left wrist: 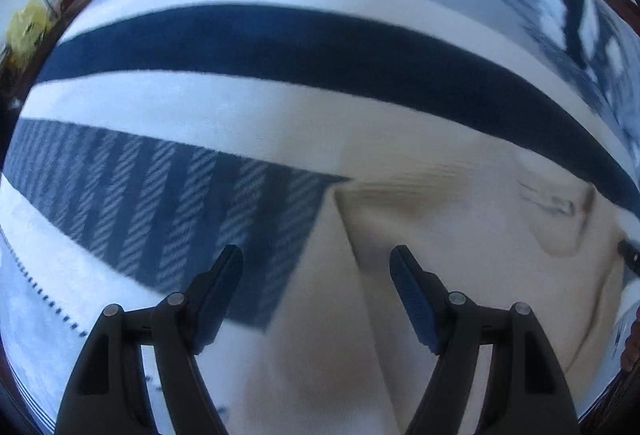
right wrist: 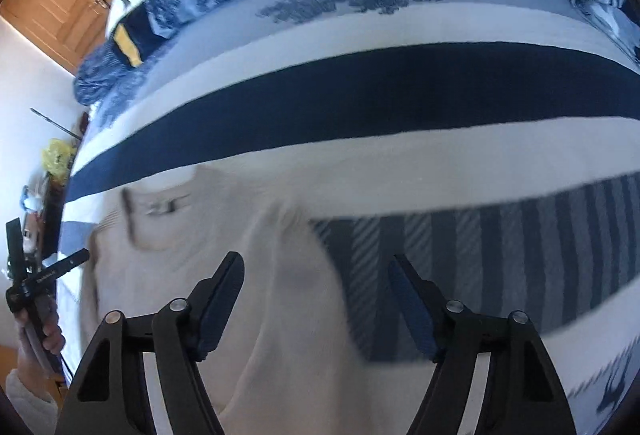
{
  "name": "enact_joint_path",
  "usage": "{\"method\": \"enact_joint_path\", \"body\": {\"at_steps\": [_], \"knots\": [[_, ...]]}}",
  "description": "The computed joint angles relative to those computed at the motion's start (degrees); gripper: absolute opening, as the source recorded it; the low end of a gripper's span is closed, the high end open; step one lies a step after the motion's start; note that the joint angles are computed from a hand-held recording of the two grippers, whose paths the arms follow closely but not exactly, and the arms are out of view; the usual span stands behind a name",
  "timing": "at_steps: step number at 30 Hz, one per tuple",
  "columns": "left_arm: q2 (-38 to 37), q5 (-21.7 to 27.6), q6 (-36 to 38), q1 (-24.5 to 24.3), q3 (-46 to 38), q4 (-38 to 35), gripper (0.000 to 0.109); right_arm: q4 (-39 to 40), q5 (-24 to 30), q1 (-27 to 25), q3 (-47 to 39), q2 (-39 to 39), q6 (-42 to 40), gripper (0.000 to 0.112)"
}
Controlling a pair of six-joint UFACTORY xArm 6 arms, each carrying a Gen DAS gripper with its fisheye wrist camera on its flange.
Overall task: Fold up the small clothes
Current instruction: 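Lower both tools to the sweater's collar end and close on it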
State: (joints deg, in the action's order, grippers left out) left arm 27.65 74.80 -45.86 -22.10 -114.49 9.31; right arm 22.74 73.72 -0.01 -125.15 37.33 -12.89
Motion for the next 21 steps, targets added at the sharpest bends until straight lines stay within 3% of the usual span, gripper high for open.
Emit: {"method": "enact_joint_path", "body": {"at_steps": [2,3,4,6,10,13,16,21], "knots": [[2.94,2.92,-0.19,0.35,-3.68,0.03,0.072,-4.22,1.09,0.98,-4.8,3.72,2.54,0.064],[3.09,2.2,-1.7,0.57,-3.6,-0.34,0.069,-5.32,1.73,1.32,-5.87,4.57,2.9,0.054],[3.09,1.4,-2.98,0.58,-3.54,0.04,0.049,-5.04,2.46,1.56,-7.53,5.75,2.98,0.047],[2.16,-2.4,-3.19,0.86,-2.2,-2.1,0.005,-4.98,2.0,2.2,-7.42,5.81,3.14,0.015],[-0.94,-1.27,-4.31,-0.42,-0.67,1.46,0.004,-9.73,-2.15,3.99,-1.44,1.34,3.13,0.007],[-9.57,-5.31,-5.61,-1.23,7.87,0.72,0.004,-7.53,-4.96,3.06,5.08,-4.56,0.99,0.006],[-20.74,-8.95,-8.93,-3.93,18.09,3.07,0.004,-4.38,-7.72,1.37,15.62,-14.43,-2.8,0.006],[-36.45,-8.15,-16.32,-12.11,29.06,8.54,0.004,2.1,-9.6,-2.46,36.89,-35.52,-11.65,0.006]]}}
